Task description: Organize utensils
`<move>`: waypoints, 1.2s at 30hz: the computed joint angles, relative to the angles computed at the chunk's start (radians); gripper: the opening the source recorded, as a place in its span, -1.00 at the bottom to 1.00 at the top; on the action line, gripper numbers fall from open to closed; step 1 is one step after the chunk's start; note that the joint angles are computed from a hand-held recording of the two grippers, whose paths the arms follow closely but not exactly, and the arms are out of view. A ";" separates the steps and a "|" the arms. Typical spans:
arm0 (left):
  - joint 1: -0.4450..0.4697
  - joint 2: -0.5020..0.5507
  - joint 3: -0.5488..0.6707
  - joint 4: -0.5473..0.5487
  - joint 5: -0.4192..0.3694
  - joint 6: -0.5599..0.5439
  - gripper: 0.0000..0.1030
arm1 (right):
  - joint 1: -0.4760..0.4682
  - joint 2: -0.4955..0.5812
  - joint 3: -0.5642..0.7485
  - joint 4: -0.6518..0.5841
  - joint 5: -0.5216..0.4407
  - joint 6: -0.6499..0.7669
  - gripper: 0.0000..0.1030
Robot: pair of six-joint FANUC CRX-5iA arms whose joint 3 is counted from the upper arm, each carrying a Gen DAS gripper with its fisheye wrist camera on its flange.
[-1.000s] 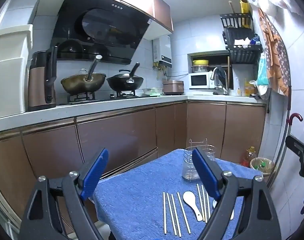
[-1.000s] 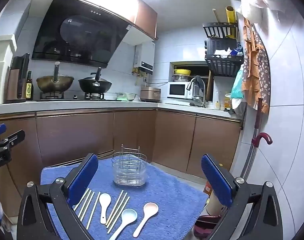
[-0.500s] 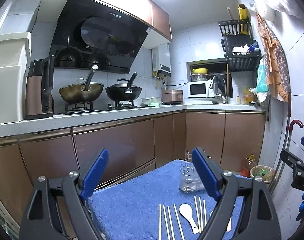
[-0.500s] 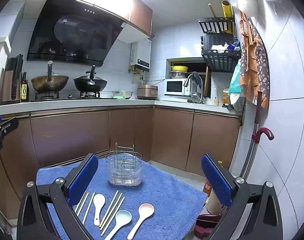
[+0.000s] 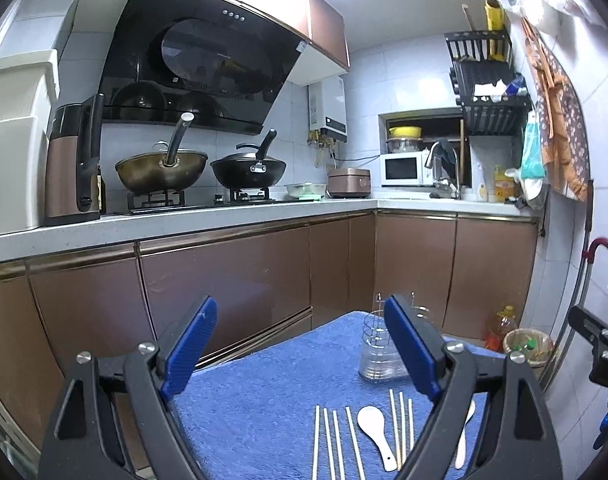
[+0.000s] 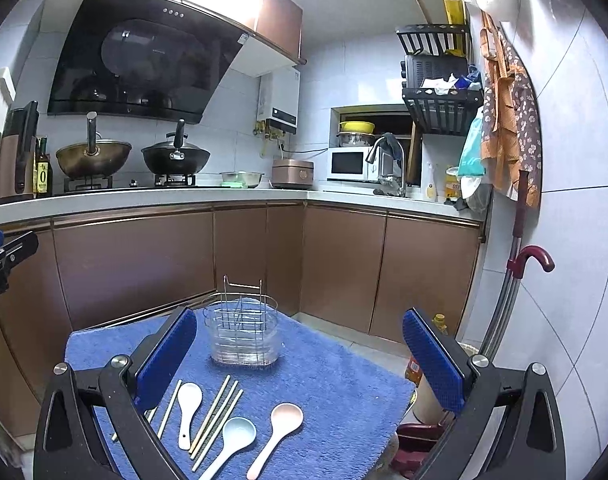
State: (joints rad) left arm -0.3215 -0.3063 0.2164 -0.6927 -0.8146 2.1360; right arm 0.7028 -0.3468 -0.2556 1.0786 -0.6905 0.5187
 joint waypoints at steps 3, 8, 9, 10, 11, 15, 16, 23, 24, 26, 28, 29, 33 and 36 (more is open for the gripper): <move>-0.002 0.007 -0.002 -0.009 0.009 0.010 0.66 | -0.008 0.008 0.005 -0.018 0.007 0.011 1.00; -0.040 0.019 0.003 -0.085 0.008 0.086 0.66 | -0.026 0.019 0.014 -0.065 0.015 0.035 1.00; -0.037 0.021 0.004 -0.078 0.011 0.082 0.66 | -0.030 0.021 0.016 -0.072 0.016 0.039 1.00; -0.037 0.024 0.008 -0.077 0.010 0.079 0.66 | -0.033 0.022 0.018 -0.078 0.016 0.040 1.00; -0.038 0.027 0.011 -0.075 0.009 0.074 0.66 | -0.035 0.023 0.020 -0.083 0.015 0.043 1.00; 0.001 0.035 0.010 0.028 0.028 -0.029 0.66 | -0.043 0.029 0.029 -0.098 0.013 0.052 1.00; 0.011 0.035 0.007 0.053 0.035 -0.052 0.66 | -0.042 0.029 0.027 -0.095 0.011 0.048 1.00; 0.038 0.025 -0.016 0.124 0.061 -0.113 0.66 | -0.042 0.028 0.028 -0.095 0.009 0.054 1.00; 0.038 0.023 -0.017 0.123 0.061 -0.115 0.66 | -0.041 0.027 0.027 -0.092 0.007 0.054 1.00; 0.036 0.019 -0.019 0.115 0.056 -0.109 0.66 | -0.037 0.024 0.025 -0.088 0.002 0.057 1.00; 0.035 0.015 -0.022 0.108 0.051 -0.102 0.66 | -0.029 0.020 0.023 -0.083 -0.006 0.059 1.00; 0.036 0.012 -0.024 0.107 0.047 -0.098 0.66 | -0.024 0.017 0.020 -0.076 -0.011 0.057 1.00; 0.065 -0.008 -0.046 0.142 0.057 -0.110 0.66 | 0.006 0.008 0.013 -0.046 -0.038 0.045 1.00; 0.084 -0.029 -0.066 0.165 0.065 -0.118 0.66 | 0.028 0.000 0.010 -0.023 -0.054 0.040 1.00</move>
State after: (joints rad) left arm -0.2378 -0.3352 0.1505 -0.5275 -0.7495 2.0182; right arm 0.7304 -0.3464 -0.2458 1.0552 -0.7450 0.5583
